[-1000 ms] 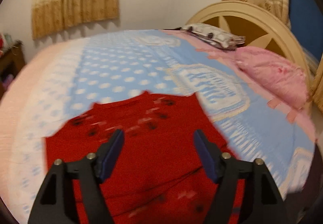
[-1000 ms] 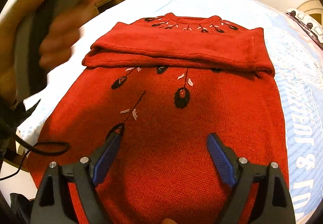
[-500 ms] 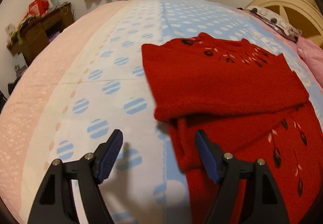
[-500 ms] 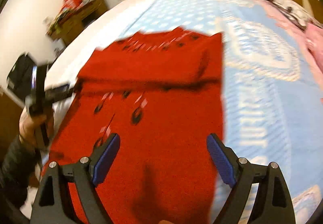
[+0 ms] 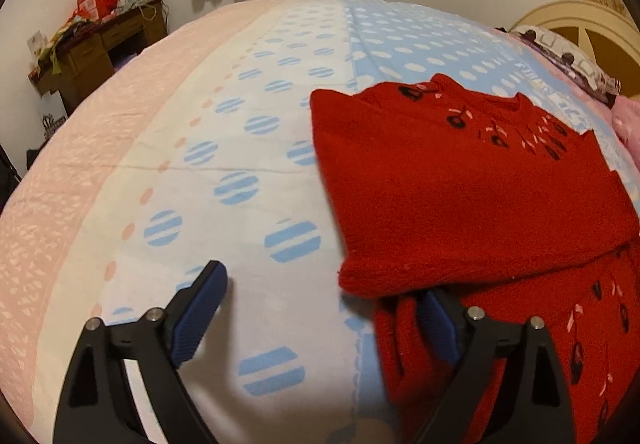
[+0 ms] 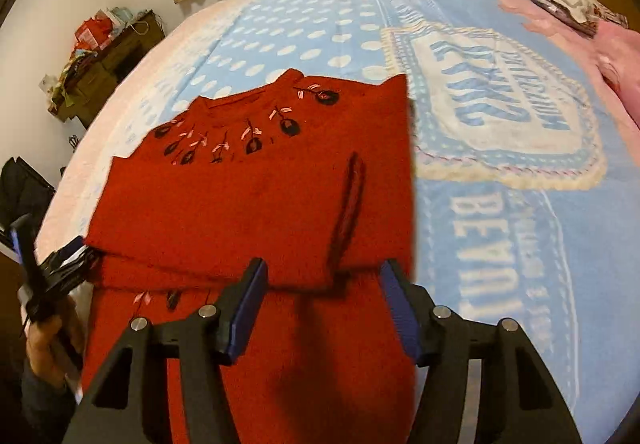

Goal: Fold small clothes

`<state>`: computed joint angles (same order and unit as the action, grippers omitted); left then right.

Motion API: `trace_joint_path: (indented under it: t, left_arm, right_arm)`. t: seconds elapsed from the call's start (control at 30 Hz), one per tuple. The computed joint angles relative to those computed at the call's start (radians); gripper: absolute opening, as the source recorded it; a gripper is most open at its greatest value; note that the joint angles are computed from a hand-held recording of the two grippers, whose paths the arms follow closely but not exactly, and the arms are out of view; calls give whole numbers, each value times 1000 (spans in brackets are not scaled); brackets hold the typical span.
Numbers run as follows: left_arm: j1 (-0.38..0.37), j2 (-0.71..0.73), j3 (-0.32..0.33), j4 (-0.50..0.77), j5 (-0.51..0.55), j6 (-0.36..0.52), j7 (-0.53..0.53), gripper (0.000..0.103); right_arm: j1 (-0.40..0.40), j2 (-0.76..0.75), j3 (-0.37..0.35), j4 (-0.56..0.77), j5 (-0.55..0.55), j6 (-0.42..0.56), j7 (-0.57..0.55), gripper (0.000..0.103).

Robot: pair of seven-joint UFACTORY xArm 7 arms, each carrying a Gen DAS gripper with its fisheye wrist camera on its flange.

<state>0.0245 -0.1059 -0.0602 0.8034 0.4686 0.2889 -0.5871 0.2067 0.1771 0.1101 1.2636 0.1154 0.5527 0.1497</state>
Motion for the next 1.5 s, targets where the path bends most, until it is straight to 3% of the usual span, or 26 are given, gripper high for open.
trace_joint_path:
  t: [0.07, 0.13, 0.17, 0.2, 0.27, 0.33, 0.4, 0.53, 0.6, 0.67, 0.73, 0.77, 0.8, 0.97, 1.03, 1.13, 1.2, 1.23, 1.27, 1.33, 1.5]
  left_arm:
    - [5, 1, -7, 2, 35, 1, -24, 95]
    - [6, 0, -7, 0, 46, -1, -34, 97]
    - [2, 0, -1, -3, 28, -6, -20, 97]
    - [-3, 2, 7, -5, -5, -12, 3, 98]
    - [-12, 2, 20, -11, -71, -22, 49, 98]
    - [-13, 0, 20, -16, -99, -25, 67, 99]
    - [-5, 1, 12, -13, -86, -21, 56, 99]
    - [-2, 5, 8, -8, -75, -10, 41, 102]
    - [-9, 2, 15, -13, -104, -14, 65, 102]
    - [-17, -18, 22, -29, -151, -17, 98, 102]
    - [-27, -52, 30, -52, -204, -20, 147, 102]
    - [-25, -79, 26, -69, -216, -19, 150, 102]
    - [-29, -121, 29, -102, -240, -40, 166, 102]
    - [23, -245, -28, -152, -237, -72, 152, 102]
    - [73, -228, -71, -115, -204, -88, 114, 103]
    - [177, -117, -169, -8, -42, -48, -8, 103]
    - [196, -19, -197, 71, 65, 35, -86, 103]
    - [173, 16, -177, 94, 116, 64, -123, 103]
    - [191, 55, -198, 114, 129, 87, -120, 103]
    - [160, 76, -158, 94, 57, 36, -62, 103]
    - [98, 37, -91, 63, 11, 18, -22, 103]
  right_arm:
    - [11, 48, -8, 46, -35, 12, 35, 51]
    - [31, 88, -23, 81, -95, 26, 77, 34]
    - [47, 92, -38, 82, -147, 17, 109, 17]
    - [45, 87, -37, 75, -159, 4, 107, 8]
    - [30, 63, -29, 48, -143, -34, 95, 7]
    - [41, 30, -48, 19, -203, -73, 135, 6]
    - [51, 3, -74, -5, -290, -98, 204, 6]
    - [21, 20, -71, 1, -311, -67, 234, 6]
    - [-11, 47, -33, 15, -260, -45, 155, 7]
    - [15, 45, -58, 2, -302, -62, 168, 10]
    - [11, 30, -53, -7, -294, -67, 151, 31]
    - [10, 21, -53, -11, -290, -64, 152, 62]
    - [7, 9, -51, -23, -283, -74, 152, 70]
    - [18, -35, -57, -58, -295, -155, 146, 69]
    - [-16, -32, -9, -55, -174, -182, 50, 69]
    - [-26, 17, 26, -3, -49, -151, -75, 69]
    - [-18, 55, 23, 32, -29, -105, -93, 69]
    - [-2, 84, 3, 51, -60, -78, -60, 69]
    - [8, 99, -9, 58, -84, -62, -43, 70]
    - [40, 111, -43, 37, -178, -101, -2, 70]
    - [51, 55, -44, -25, -226, -164, 48, 70]
